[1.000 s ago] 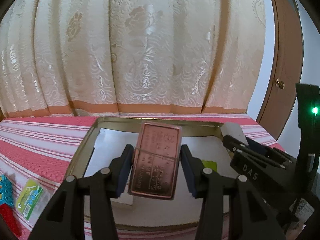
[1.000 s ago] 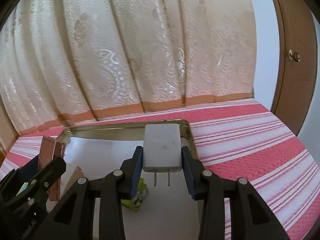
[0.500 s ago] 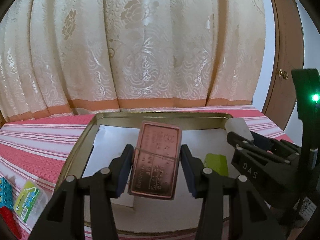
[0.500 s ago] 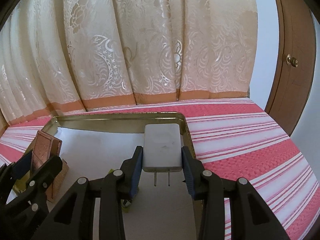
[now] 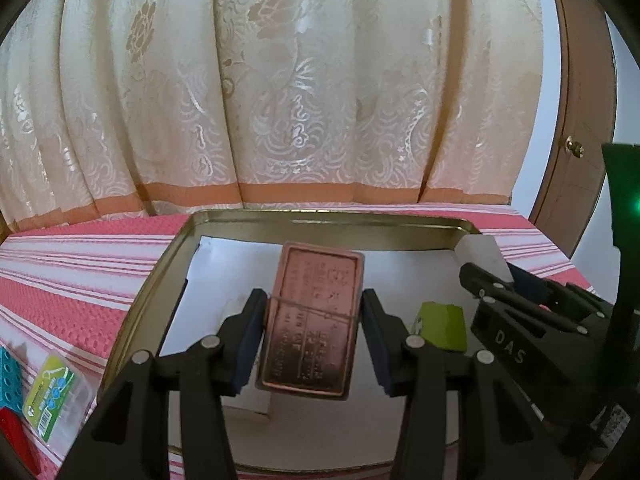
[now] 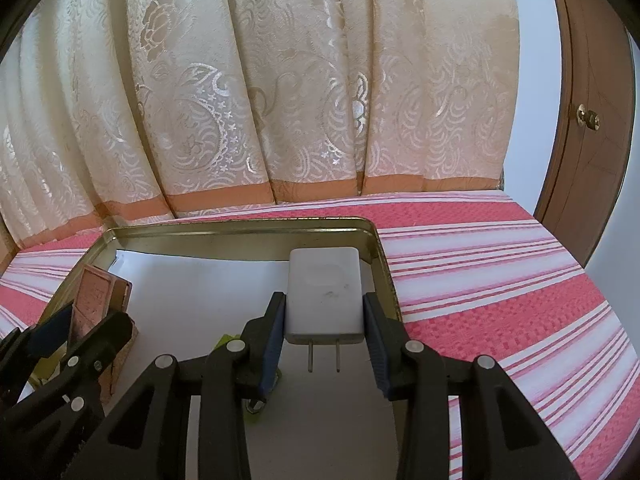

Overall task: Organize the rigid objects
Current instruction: 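Lower both items into the tin and open both tools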

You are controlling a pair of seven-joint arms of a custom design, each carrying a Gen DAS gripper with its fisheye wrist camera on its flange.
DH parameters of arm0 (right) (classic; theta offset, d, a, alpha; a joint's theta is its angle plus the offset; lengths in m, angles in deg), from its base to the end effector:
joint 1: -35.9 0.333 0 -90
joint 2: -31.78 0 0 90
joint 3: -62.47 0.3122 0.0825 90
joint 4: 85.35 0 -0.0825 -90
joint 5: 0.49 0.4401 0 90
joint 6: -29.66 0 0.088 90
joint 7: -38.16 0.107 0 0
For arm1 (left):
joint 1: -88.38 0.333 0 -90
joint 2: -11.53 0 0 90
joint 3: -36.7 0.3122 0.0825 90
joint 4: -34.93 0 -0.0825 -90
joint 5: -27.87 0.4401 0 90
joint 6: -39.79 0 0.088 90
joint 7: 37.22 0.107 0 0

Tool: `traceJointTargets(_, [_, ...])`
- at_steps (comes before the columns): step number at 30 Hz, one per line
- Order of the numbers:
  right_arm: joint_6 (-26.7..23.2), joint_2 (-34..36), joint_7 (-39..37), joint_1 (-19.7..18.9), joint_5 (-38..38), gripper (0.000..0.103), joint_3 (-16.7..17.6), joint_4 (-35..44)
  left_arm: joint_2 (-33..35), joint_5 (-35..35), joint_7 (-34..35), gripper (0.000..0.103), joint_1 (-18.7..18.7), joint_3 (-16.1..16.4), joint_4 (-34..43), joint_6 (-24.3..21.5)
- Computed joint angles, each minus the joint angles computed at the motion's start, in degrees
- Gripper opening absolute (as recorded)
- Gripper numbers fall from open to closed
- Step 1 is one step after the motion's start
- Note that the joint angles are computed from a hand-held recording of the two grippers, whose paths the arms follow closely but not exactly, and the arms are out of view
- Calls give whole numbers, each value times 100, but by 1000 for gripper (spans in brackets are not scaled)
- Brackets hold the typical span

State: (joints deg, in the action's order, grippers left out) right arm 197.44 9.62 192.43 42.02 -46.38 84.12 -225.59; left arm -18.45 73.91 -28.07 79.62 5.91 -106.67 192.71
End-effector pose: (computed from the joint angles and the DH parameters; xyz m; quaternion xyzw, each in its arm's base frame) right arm 0.4360 0.2897 0.4791 -0.6657 0.5900 -0.2874 0.3552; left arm 0.3671 -0.3448 0.4863 -0.6455 0.6025 -0.3435 0.3198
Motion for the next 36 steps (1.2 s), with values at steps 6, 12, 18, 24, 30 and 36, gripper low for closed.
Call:
traceJointTargets(6, [106,18,-52,33,70,41,-41,-17,25,-34,99,48,-58,24,17,-78])
traceJointTargets(12, [80,-149,384,-323,-261,66,310,-34,-178,194,-373,85,64,-219,12,-509])
traceJointTargets(18, [520,-564,1507,-981,-816,80,699,-198,-502,452,-958,103,117,-236,-197,-440])
traceJointTargets(24, [626,-629,1512,-1239,-733,80,956,-200,-522,547,-946,103,81,-243,-194,-532])
traceJointTargets(30, [777,-790,1485,-1570,-631,80,1268,-260,-583,556,-838,103,-17,-242,-201,-770])
traceJointTargets(36, [1245,-1118,1618,-2220,-374,80,1809,-386,-855,534,-763,103,-160,-211,-374,-1037])
